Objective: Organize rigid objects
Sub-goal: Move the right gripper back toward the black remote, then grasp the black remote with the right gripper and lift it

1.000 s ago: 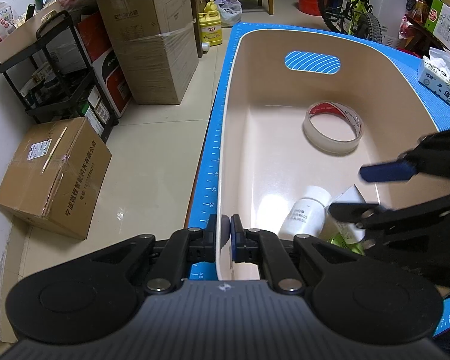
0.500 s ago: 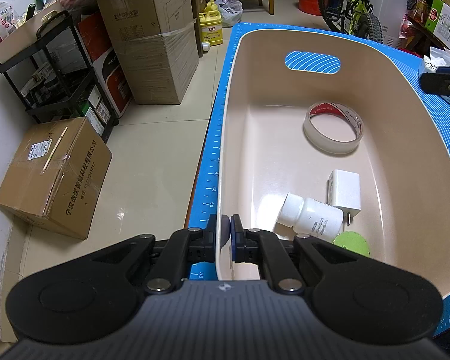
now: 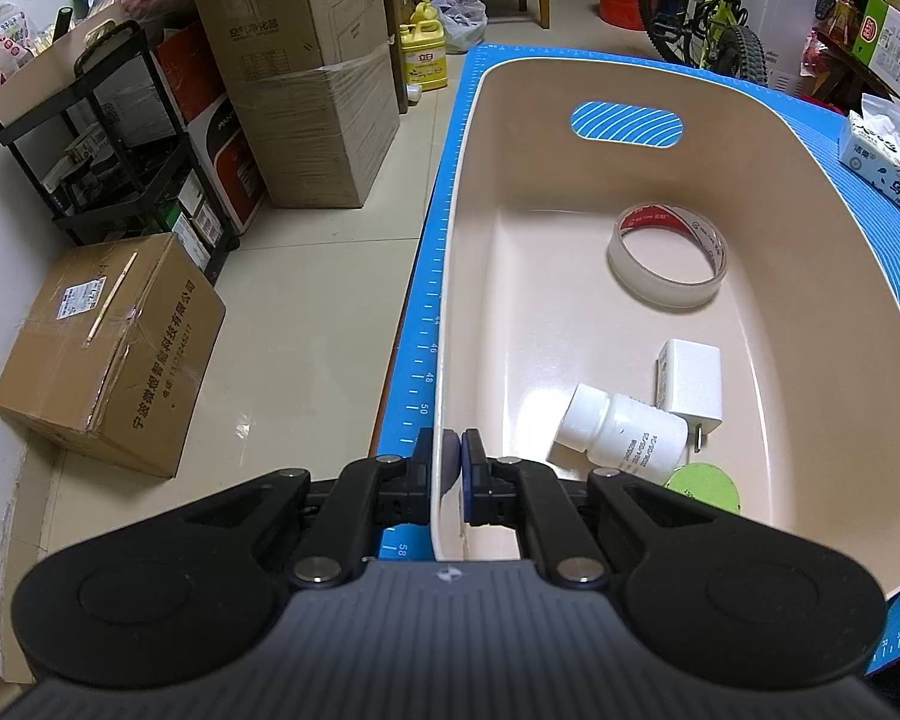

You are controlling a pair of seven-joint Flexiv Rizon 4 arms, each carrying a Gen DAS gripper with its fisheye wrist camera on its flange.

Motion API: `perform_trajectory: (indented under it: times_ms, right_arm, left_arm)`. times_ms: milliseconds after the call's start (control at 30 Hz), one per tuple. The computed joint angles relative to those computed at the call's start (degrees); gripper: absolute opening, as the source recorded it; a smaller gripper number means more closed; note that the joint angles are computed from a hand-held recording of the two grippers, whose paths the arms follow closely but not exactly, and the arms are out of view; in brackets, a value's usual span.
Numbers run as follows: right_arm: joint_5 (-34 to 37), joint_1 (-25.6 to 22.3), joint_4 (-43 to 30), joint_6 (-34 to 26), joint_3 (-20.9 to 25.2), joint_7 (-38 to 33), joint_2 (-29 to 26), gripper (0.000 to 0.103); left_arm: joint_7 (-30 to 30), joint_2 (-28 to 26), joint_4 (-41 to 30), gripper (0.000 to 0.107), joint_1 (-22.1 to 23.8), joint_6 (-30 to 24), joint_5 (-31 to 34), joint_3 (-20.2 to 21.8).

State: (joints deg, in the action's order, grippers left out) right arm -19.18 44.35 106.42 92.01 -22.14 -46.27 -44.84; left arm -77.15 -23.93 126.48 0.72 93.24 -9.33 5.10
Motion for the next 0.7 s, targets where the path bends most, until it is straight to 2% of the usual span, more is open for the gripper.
perform_trajectory:
  times_ms: [100,200,333,367,400,467,533,567,700]
  right_arm:
    - [0.91,0.71,-0.11,-0.1,-0.3,1.47,-1.09,0.069]
    - [2.91,6.55,1.44,2.06,-6.45,4.23,-2.81,0.073]
    - [6.64,10.6,2.47,3.58,-9.28,5.69,-5.08,0.073]
    - [7.34,12.16,2.85,4.06,-10.71,6.17,-5.92,0.073]
    - [9.54,15.31,3.69,6.18,-14.0,7.01,-7.79,0.073]
    - [12.75,17.64,4.04,8.15,-16.13,7.24,-9.8,0.073]
    - [14.99,17.36,4.19,10.93,-15.3,6.32,-10.28,0.063]
    - [16.24,18.55,4.13,10.44,-16.43,6.02,-10.91,0.055]
    - [19.6,18.53,3.55,10.39,-15.77,4.04,-10.99,0.054]
  left_arm:
    - [-0.05,0.0,-0.02,0.01,-0.02,-0.03,0.06,0.03]
    - [-0.02,0.02,0.03,0.01,0.01,-0.01,0.16,0.11]
    - [0.04,0.07,0.1,0.01,0.03,0.02,0.27,0.22]
    - [0.11,0.11,0.18,0.01,0.23,0.09,0.26,0.05]
    - [0.02,0.07,0.1,0.01,0.04,0.03,0.25,0.19]
    - [0.02,0.08,0.07,0.01,-0.07,0.03,0.31,0.28]
    - [-0.03,0.11,0.12,0.01,-0.13,0.06,0.35,0.31]
    - [-0.38,0.09,-0.17,0.01,-0.93,-0.29,0.38,0.95]
    - [-0.44,0.12,-0.15,0.01,-0.78,-0.28,0.54,0.89]
